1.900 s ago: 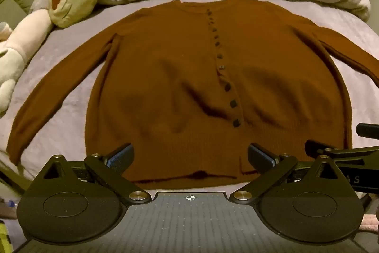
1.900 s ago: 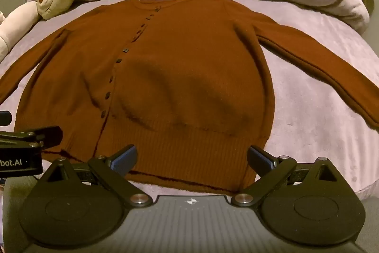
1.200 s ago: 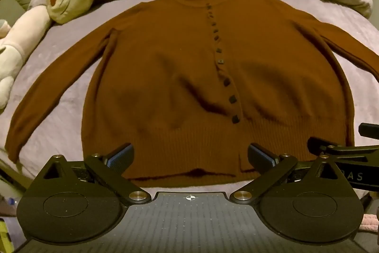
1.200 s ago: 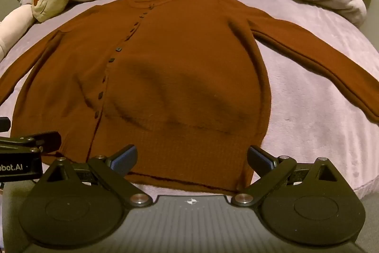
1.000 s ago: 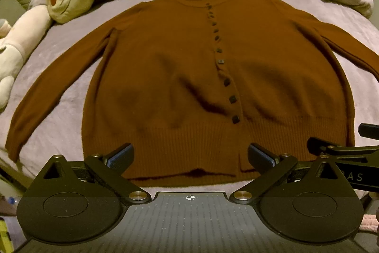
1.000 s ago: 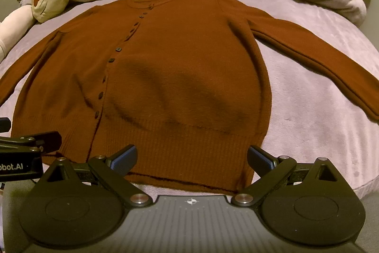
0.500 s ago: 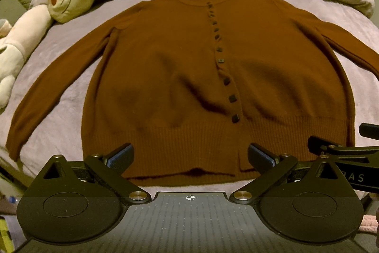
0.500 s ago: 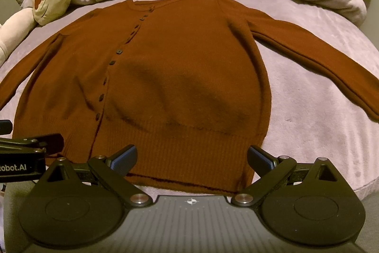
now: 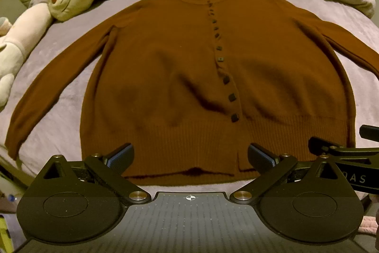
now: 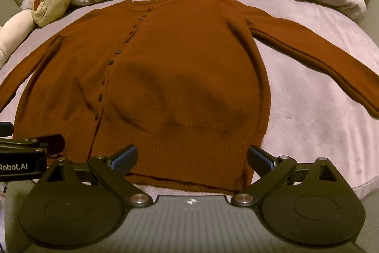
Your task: Fold small clothes
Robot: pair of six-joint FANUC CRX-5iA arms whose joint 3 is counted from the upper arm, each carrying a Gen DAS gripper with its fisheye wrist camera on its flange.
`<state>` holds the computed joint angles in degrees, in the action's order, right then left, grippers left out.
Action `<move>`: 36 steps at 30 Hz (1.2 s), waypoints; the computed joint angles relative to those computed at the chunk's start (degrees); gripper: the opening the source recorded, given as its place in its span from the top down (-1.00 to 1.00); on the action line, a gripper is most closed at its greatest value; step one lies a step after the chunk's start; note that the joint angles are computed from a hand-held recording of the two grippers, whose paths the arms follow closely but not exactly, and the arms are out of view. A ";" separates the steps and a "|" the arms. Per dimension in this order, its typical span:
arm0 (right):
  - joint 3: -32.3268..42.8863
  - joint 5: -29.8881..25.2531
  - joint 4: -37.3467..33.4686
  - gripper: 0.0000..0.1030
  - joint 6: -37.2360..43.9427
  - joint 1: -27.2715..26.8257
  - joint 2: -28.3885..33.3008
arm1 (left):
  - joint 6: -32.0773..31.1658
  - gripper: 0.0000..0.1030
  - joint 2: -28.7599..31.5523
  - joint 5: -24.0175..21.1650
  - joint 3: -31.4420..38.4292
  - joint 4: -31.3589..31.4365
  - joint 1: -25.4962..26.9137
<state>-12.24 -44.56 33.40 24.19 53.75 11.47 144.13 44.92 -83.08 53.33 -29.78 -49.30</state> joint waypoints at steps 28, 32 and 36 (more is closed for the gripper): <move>-0.29 0.12 -0.09 -0.92 -0.40 -0.03 0.04 | 0.47 -1.00 0.39 0.00 0.29 0.52 0.16; -0.39 0.16 -0.03 -0.92 -0.59 -0.08 0.06 | 0.53 -1.00 0.45 0.13 0.22 0.65 0.21; -0.37 0.06 -0.27 -0.92 -0.56 -0.18 0.11 | 0.65 -1.00 0.78 0.20 0.39 1.08 0.37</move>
<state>-12.61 -44.50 33.13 23.64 53.56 11.57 144.78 45.70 -82.88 53.72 -28.70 -48.93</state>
